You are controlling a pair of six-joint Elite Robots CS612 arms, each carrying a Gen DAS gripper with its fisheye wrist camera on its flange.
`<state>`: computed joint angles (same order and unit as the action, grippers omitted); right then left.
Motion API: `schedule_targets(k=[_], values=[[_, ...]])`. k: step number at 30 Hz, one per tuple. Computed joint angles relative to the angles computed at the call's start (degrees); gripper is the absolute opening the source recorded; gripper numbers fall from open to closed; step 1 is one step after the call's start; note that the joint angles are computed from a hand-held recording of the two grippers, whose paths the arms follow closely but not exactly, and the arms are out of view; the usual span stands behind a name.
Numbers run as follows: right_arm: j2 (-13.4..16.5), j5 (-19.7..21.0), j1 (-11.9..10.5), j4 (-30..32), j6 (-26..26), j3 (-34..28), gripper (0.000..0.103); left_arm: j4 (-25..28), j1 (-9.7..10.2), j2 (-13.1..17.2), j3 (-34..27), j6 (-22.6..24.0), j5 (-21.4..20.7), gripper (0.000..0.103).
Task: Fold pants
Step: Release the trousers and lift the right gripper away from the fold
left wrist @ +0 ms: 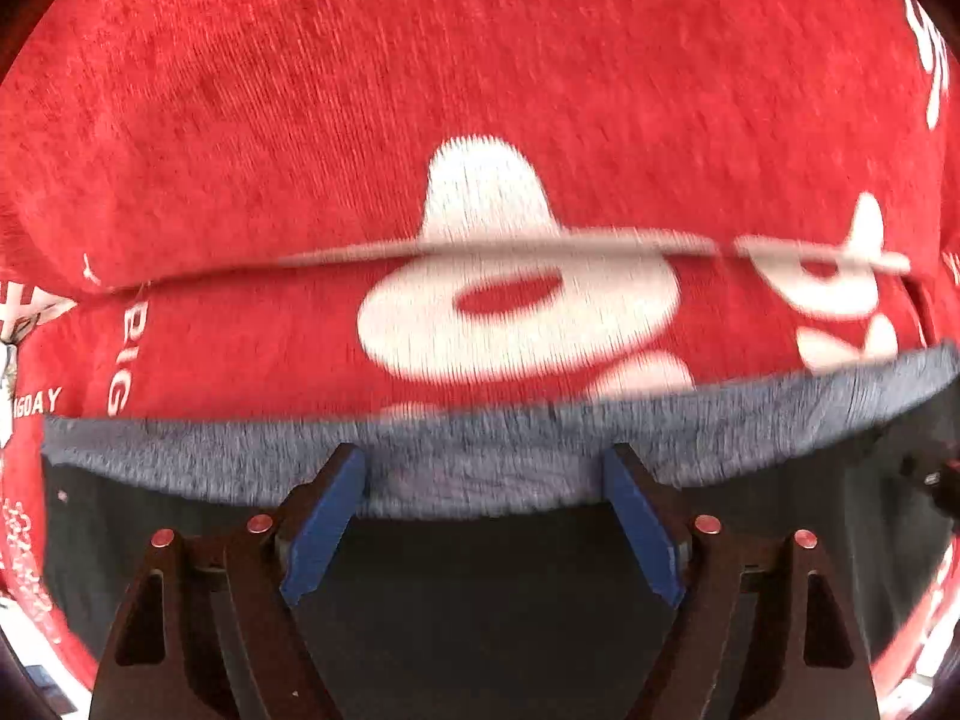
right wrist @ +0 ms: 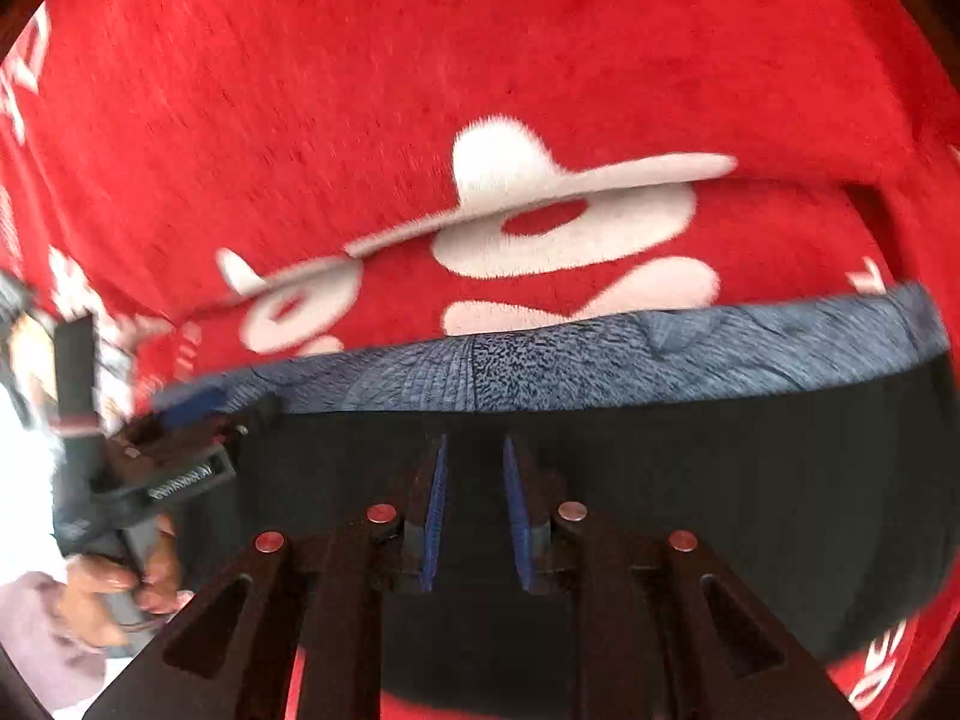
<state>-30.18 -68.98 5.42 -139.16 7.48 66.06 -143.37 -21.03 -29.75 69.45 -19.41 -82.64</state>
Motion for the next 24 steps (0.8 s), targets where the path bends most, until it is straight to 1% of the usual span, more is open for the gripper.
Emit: schedule_targets(k=[1, 2, 3, 4, 5, 6, 7, 8, 10, 11, 13, 15, 16, 17, 18, 19, 20, 21, 22, 23, 24], values=[[0.5, -1.3, 0.0, -1.8, -0.2, -0.1, 0.010, 0.9, 0.36, 0.7, -1.1, 0.2, 0.3, 0.087], [0.7, -2.1, -0.2, -3.7, 0.2, 0.1, 0.000, 1.7, 0.72, 0.9, -1.7, -0.1, -0.4, 0.092], [1.1, -2.6, -0.4, -3.8, 0.6, -0.3, 0.000, 2.1, 1.24, 1.2, -2.3, -1.1, -1.0, 0.092], [1.2, -1.2, -1.2, -5.1, 1.6, -0.1, 0.000, 3.1, 1.78, 1.4, -2.9, -2.2, -1.0, 0.092], [1.2, -2.2, -1.5, -5.6, 2.3, 0.0, 0.000, 4.2, 2.19, 1.4, -3.3, -2.9, -0.7, 0.092], [1.3, -5.0, -1.6, -5.2, 3.4, -0.5, 0.000, 4.9, 2.35, 1.2, -3.3, -3.2, 0.0, 0.092], [1.1, -7.1, -1.9, -4.3, 5.8, -0.7, 0.000, 5.5, 2.49, 0.6, -2.8, -3.3, 1.2, 0.091], [0.7, -6.7, -2.4, -3.9, 8.1, -0.4, 0.004, 5.4, 2.56, -0.1, -2.0, -2.9, 1.8, 0.091], [-0.6, -4.2, -3.6, -4.0, 11.3, 1.2, 0.006, 4.1, 2.51, -2.2, 0.9, -0.8, 2.5, 0.091], [-1.3, -3.3, -3.8, -3.8, 10.6, 2.0, 0.009, 3.6, 2.35, -3.2, 2.2, 0.2, 2.7, 0.091], [-3.3, -1.1, -3.8, -3.3, 7.6, 4.5, 0.010, 1.9, 1.75, -5.5, 5.9, 3.0, 2.7, 0.091], [-4.9, 2.0, -3.4, -2.0, 5.0, 6.5, 0.010, 1.1, 0.88, -7.1, 9.0, 5.3, 3.7, 0.091], [-5.5, 3.4, -3.0, -1.5, 3.9, 7.5, 0.010, 1.4, 0.59, -7.7, 10.2, 5.6, 3.6, 0.091], [-6.1, 4.8, -2.4, -0.8, 2.2, 8.3, 0.012, 2.5, 0.30, -7.5, 10.2, 5.2, 3.0, 0.091], [-6.7, 5.6, -1.8, -0.6, 0.6, 9.8, 0.014, 4.0, 0.10, -7.6, 10.8, 4.3, 1.7, 0.091], [-6.7, 5.9, -1.3, 0.3, -0.9, 9.8, 0.020, 5.5, -0.12, -7.7, 11.5, 3.6, 0.6, 0.092], [-6.8, 5.4, -0.5, 1.8, -2.3, 10.2, 0.025, 4.5, -0.43, -8.0, 12.8, 2.8, 0.6, 0.092], [-6.7, 4.7, 0.0, 3.2, -2.9, 10.3, 0.026, 1.2, -0.62, -8.7, 14.8, 1.9, 1.2, 0.092], [-7.1, 3.1, 0.5, 2.2, -2.9, 11.7, 0.026, 0.3, -0.67, -9.0, 15.8, 1.6, 1.2, 0.092], [-7.6, 2.7, 0.5, -1.2, -2.3, 13.4, 0.026, 0.4, -0.55, -9.3, 16.0, 0.9, 0.8, 0.092], [-8.1, 2.5, 0.5, -2.7, -2.1, 14.4, 0.026, 0.9, -0.29, -9.4, 15.9, 0.0, 0.1, 0.092]])
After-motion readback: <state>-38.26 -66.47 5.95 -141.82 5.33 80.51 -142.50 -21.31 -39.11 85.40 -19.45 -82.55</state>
